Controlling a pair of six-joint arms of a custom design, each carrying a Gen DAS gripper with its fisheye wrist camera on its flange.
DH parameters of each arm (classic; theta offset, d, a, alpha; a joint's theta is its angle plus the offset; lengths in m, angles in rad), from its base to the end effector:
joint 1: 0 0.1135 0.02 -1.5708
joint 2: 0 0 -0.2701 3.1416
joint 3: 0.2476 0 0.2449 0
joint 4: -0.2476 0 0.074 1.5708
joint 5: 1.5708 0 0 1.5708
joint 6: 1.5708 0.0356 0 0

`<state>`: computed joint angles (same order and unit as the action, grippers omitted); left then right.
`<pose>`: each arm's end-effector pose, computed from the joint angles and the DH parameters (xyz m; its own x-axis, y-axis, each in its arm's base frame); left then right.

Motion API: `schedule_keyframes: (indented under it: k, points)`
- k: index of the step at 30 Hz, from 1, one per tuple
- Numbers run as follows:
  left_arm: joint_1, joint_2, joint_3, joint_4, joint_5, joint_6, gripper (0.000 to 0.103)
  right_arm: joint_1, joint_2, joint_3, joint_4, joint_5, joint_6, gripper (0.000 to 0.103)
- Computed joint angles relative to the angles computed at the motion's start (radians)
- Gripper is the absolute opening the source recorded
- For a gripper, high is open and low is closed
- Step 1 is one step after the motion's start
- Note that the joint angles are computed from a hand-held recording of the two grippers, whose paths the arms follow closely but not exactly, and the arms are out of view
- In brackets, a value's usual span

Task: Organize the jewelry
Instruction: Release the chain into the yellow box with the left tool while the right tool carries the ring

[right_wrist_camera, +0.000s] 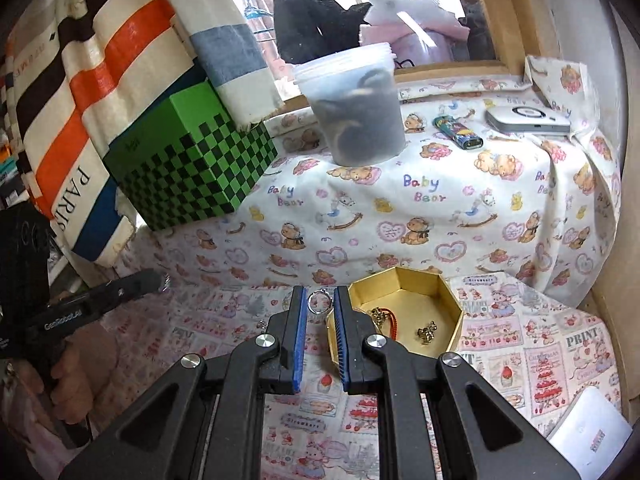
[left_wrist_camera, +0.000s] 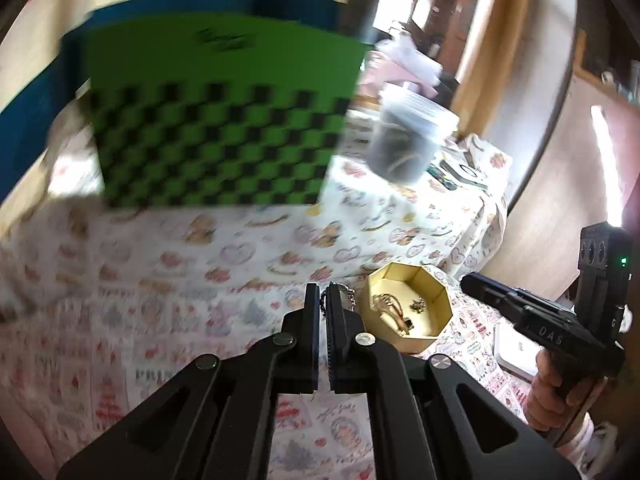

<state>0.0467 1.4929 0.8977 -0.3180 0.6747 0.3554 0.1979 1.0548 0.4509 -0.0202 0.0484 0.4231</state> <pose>0.2922 -0.0086 0.2188 -0.6212 0.2430 -0.7451 0.5985 0.7609 -0.2508 0.2015 0.0386 0.1990 -0.5873 0.3005 -0.7515 0.0913 0.9472 0.3074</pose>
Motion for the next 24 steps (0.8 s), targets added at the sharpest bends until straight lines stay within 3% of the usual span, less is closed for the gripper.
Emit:
schedule_keyframes:
  k: [10,14,24]
  points:
    - [-0.253,0.181,0.136,-0.053,-0.128,-0.026,0.002,-0.125,0.148,-0.006,0.067,-0.105,-0.002,0.015]
    - [-0.294,0.244,0.136,-0.004,-0.163,-0.055,0.002,-0.154,0.198,-0.006,0.091,-0.134,-0.003,0.015]
    - [-0.339,0.356,0.146,0.052,-0.104,-0.091,0.002,-0.163,0.269,0.005,0.108,-0.113,0.003,0.015]
